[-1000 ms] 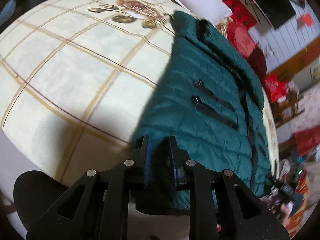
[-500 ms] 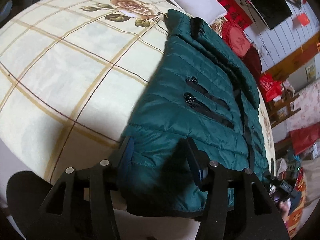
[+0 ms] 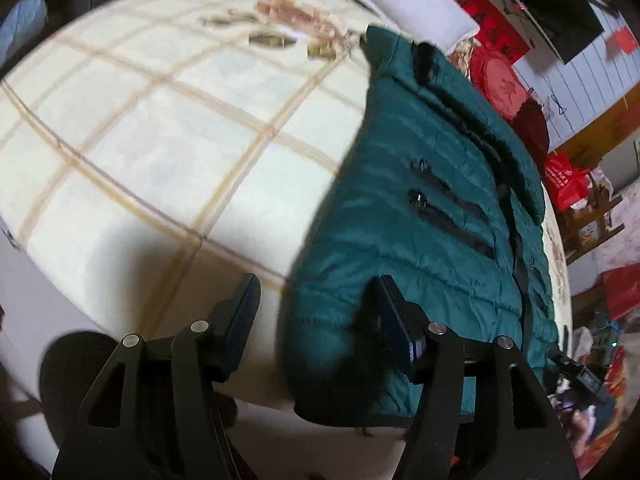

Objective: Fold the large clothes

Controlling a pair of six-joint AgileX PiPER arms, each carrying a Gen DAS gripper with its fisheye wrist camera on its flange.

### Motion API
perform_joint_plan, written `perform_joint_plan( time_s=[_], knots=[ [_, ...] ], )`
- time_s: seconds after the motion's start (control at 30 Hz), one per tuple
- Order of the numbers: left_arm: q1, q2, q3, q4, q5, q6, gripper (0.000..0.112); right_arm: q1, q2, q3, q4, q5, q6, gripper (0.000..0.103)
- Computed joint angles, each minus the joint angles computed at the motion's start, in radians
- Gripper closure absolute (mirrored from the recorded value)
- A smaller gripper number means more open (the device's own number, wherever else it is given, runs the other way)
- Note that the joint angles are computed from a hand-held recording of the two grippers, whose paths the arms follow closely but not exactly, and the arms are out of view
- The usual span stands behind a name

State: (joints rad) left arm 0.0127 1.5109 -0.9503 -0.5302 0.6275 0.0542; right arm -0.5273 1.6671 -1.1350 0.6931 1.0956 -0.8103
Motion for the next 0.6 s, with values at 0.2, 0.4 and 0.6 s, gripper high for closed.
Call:
perform_joint_plan(
  time_s=[0.2, 0.4, 0.6],
  knots=[
    [-0.063, 0.005, -0.002, 0.007, -0.024, -0.029, 0.049, 0.002, -0.005, 0.007, -0.003, -0.007, -0.018, 0.005],
    [-0.158, 0.023, -0.038, 0.177, -0.048, -0.168, 0.036, -0.006, 0.004, 0.008, 0.037, 0.028, -0.038, 0.005],
    [-0.163, 0.021, -0.028, 0.181, -0.061, -0.158, 0.035, -0.023, 0.014, 0.006, 0.053, 0.056, -0.103, 0.005]
  ],
)
